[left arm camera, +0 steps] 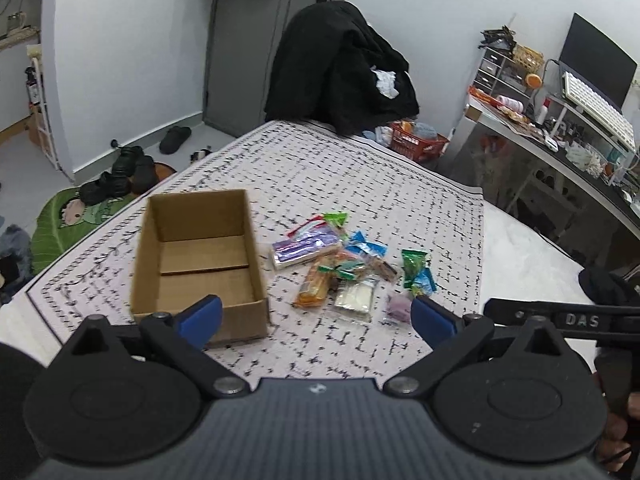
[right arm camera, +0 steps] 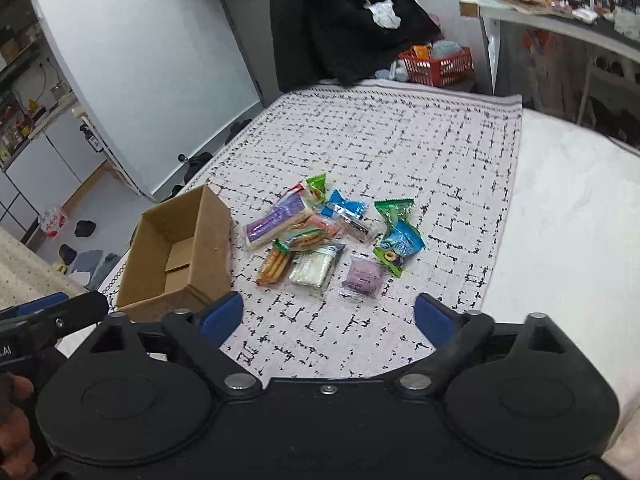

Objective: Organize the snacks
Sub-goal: 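Grasp the white translucent packet with the left tool while the right tool grasps the pink round packet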

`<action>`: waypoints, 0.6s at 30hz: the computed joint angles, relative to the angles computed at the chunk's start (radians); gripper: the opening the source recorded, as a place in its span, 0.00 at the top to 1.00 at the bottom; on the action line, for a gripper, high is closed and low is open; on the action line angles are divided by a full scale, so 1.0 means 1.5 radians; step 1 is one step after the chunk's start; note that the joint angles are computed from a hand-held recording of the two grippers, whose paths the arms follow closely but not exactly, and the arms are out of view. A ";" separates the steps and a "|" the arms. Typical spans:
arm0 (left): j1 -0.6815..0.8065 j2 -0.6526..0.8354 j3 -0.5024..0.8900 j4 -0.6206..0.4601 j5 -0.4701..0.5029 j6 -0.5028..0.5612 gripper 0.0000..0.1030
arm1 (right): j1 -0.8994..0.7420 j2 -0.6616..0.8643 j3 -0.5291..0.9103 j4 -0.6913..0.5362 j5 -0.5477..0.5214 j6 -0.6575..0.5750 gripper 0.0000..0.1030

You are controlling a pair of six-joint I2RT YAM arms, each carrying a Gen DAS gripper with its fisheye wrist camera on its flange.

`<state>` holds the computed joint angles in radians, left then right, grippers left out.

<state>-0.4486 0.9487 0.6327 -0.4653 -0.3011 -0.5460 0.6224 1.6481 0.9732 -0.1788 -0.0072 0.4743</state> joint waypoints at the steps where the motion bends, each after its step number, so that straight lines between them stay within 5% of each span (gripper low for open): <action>1: -0.002 0.016 0.002 0.013 0.002 0.001 0.03 | -0.009 0.009 0.002 0.006 -0.011 0.001 0.15; 14: 0.013 0.230 0.042 0.161 0.062 -0.005 0.14 | -0.088 0.134 0.057 0.040 -0.096 0.024 0.23; 18: 0.020 0.300 0.065 0.195 0.082 -0.005 0.20 | -0.110 0.184 0.089 0.042 -0.128 0.044 0.32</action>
<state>-0.4183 1.3984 0.7296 -0.1722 -0.1785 -0.5530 0.4580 1.9239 1.1060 -0.1156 -0.1989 0.5399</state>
